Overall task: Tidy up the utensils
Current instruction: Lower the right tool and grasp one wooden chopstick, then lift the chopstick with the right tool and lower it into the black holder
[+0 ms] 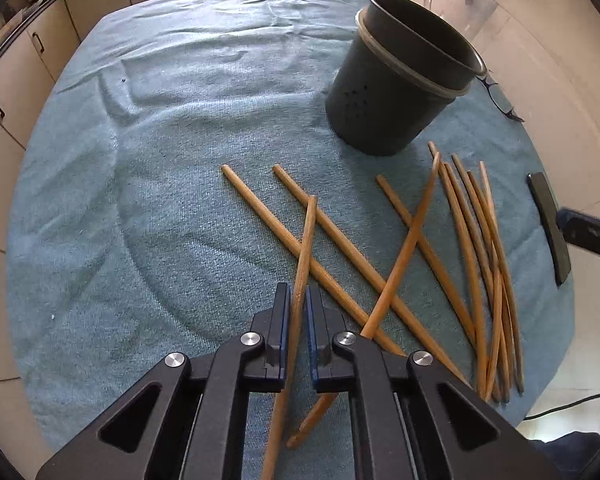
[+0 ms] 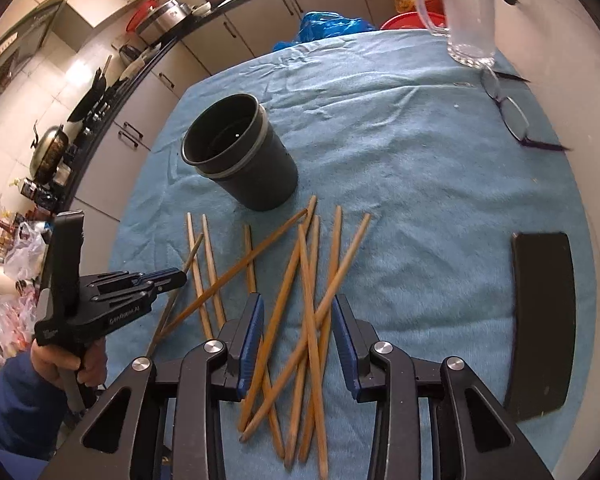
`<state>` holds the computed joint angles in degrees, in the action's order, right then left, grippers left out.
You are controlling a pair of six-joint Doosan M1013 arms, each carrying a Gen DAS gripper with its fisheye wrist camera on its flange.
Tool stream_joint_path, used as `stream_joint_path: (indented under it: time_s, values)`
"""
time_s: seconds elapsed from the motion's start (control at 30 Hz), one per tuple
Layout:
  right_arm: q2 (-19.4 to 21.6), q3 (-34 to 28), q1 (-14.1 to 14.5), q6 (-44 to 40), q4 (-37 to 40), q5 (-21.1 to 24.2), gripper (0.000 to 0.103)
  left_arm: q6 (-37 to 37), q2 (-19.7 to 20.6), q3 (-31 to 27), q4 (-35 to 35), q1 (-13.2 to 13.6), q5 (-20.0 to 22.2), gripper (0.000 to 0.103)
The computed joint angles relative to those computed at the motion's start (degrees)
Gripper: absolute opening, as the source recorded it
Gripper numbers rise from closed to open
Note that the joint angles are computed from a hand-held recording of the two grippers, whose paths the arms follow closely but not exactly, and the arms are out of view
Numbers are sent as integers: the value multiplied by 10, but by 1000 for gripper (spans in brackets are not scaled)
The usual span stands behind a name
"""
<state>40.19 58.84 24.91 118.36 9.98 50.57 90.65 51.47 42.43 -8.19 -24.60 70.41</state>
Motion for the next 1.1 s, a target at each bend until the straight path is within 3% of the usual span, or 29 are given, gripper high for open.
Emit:
stream_joint_path:
  time_s: [0.2, 0.4, 0.6, 0.67, 0.73, 0.8, 0.97, 1.1]
  values:
    - [26, -41, -5, -6, -5, 39, 38, -7, 14, -19, 11, 0, 26, 8]
    - [51, -79, -6, -33, -4, 79, 38, -5, 7, -7, 4, 2, 10, 7]
    - [83, -123, -4, -69, 1, 127, 34, -20, -30, 55, -17, 8, -35, 6]
    - [95, -140, -1, -75, -9, 145, 30, -29, -40, 70, -16, 10, -51, 6]
    - [106, -154, 0, -89, -9, 158, 15, -38, -50, 84, -19, 12, -66, 6]
    - [112, -164, 2, -91, -17, 172, 8, -46, -64, 103, -23, 16, -88, 6]
    - [87, -130, 4, -97, -17, 129, 7, -71, -93, 131, -19, 19, -132, 6]
    - [42, -74, 2, -96, -11, 68, 7, -77, -108, 140, -15, 18, -164, 6]
